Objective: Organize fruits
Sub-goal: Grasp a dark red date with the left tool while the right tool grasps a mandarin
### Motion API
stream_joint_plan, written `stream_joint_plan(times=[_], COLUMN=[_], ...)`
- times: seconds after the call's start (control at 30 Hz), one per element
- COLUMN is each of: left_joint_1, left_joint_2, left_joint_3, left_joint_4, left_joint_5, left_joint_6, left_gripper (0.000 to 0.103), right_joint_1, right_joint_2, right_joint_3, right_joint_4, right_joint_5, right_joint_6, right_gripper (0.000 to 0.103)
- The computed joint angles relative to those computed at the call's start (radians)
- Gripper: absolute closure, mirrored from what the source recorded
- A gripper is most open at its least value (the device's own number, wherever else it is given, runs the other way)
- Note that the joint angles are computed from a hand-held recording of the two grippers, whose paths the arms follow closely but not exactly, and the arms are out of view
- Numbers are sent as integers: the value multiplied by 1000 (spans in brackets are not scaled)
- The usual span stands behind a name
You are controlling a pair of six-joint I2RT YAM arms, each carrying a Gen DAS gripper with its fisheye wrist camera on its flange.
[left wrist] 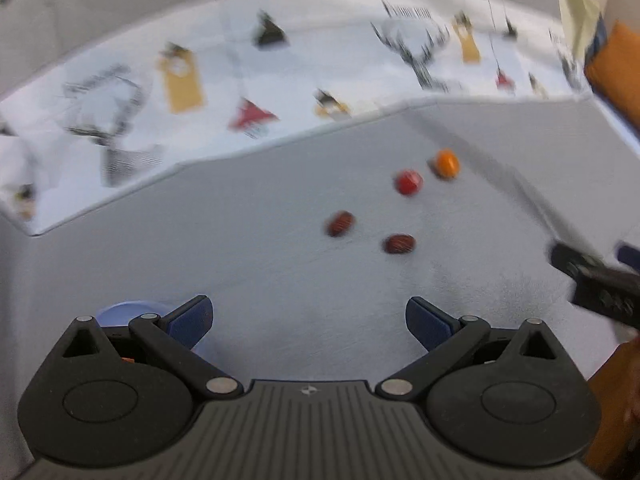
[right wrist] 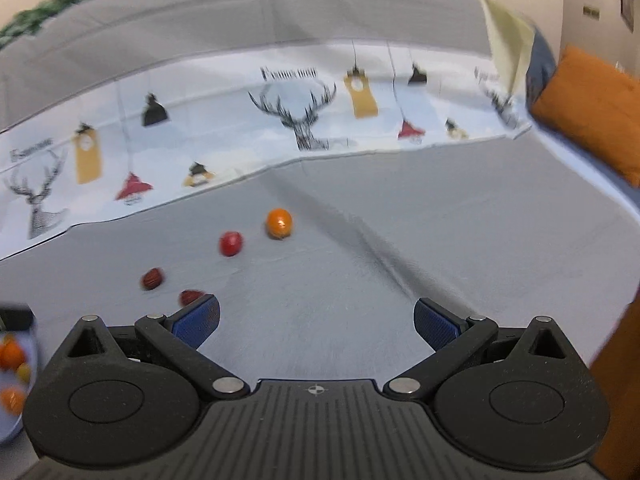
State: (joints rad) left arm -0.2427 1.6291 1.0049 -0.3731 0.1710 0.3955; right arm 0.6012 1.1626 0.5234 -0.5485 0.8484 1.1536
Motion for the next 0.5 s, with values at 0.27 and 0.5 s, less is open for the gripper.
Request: stream_joint_plan(times=[0.27, 0.5], left_joint_1=[-187, -193], left_joint_2=[421, 571], left_joint_3=[206, 306], left_joint_4=[170, 228], left_joint_5=[-12, 61], left_joint_6=[-77, -2], left_gripper=[0, 15], right_joint_1=[-610, -734], right_joint_2=[455, 816], right_joint_3=[35, 262], right_joint_4=[764, 937], right_joint_5=[-521, -615], right_joint_6=[-689, -875], right_gripper=[1, 1])
